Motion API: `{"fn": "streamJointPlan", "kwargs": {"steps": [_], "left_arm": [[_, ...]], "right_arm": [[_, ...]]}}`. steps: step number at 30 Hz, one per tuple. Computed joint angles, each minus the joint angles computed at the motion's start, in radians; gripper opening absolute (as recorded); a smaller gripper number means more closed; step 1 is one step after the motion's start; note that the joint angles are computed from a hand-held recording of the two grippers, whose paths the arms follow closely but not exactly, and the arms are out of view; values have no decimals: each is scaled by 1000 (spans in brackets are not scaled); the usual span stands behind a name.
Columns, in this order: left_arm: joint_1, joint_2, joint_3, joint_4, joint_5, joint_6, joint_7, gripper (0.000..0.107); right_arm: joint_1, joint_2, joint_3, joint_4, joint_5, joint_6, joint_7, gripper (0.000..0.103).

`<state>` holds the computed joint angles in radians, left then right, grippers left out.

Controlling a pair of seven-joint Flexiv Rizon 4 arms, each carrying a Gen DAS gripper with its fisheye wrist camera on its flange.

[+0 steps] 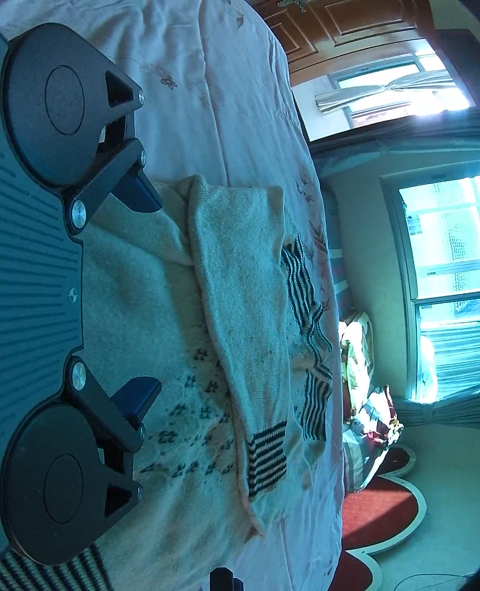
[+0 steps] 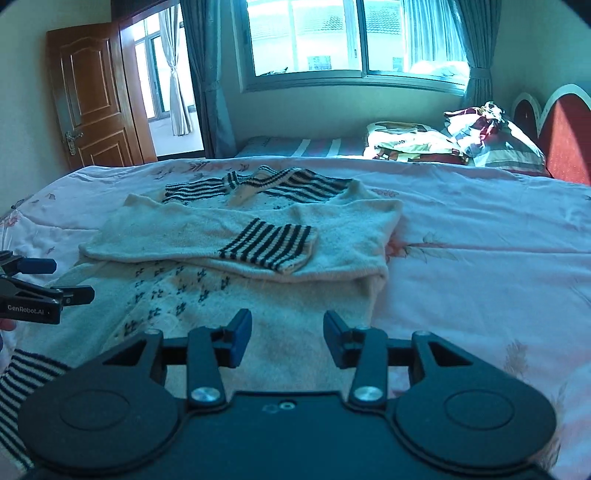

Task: Fold small clothes
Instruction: 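Grasp the striped hem with both grippers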

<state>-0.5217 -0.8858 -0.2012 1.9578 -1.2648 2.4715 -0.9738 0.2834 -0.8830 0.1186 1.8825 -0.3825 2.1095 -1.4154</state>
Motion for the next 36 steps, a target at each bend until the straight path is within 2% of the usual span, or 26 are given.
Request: {"fn": "streamJointPlan", "kwargs": {"steps": [2,3,6,10,11,12,14,15,16,19,22,25,27,29,32,36], "left_arm": [[-6,43,-3,92,44,8,-70,95],[-11,65,-2,138,63,11,-108,95],[-11,139,0,293,144,-3,-282,95],[-4,210,1,479,285,1,-552,94],[2,219,3,513,332,4,-609,92],[17,223,1,549,389,9,-683,80],[98,221,-16,611,560,9,-858,62],[140,209,-23,631,644,26,-937,58],[187,171,-26,646,753,80,-1036,58],[220,125,-15,662,874,170,-1180,58],[232,92,11,656,951,201,-1262,58],[287,26,41,615,1096,259,-1341,58],[333,-9,46,581,1173,280,-1382,58],[364,-7,39,564,1209,253,-1395,58],[380,-2,37,541,1234,222,-1400,58],[371,10,38,524,1234,190,-1389,55]], "right_arm": [[1,37,1,69,28,21,2,43],[-27,51,25,100,17,24,18,43],[-150,76,115,173,-60,10,108,43],[-354,62,240,245,-243,-16,274,43],[-391,56,258,261,-282,-14,311,43],[-416,52,267,276,-312,-10,342,43],[-472,39,285,297,-388,-10,405,44],[-502,29,296,305,-433,-9,438,45],[-528,20,304,313,-477,-6,466,45],[-589,-10,318,311,-611,-11,551,45],[-652,-64,338,271,-770,-23,673,45],[-683,-127,343,210,-899,-8,792,44],[-667,-141,327,179,-928,11,829,41],[-651,-151,307,141,-981,23,874,41],[-626,-168,252,65,-1152,62,1009,41],[-566,-151,172,29,-1236,137,1080,41]]}}
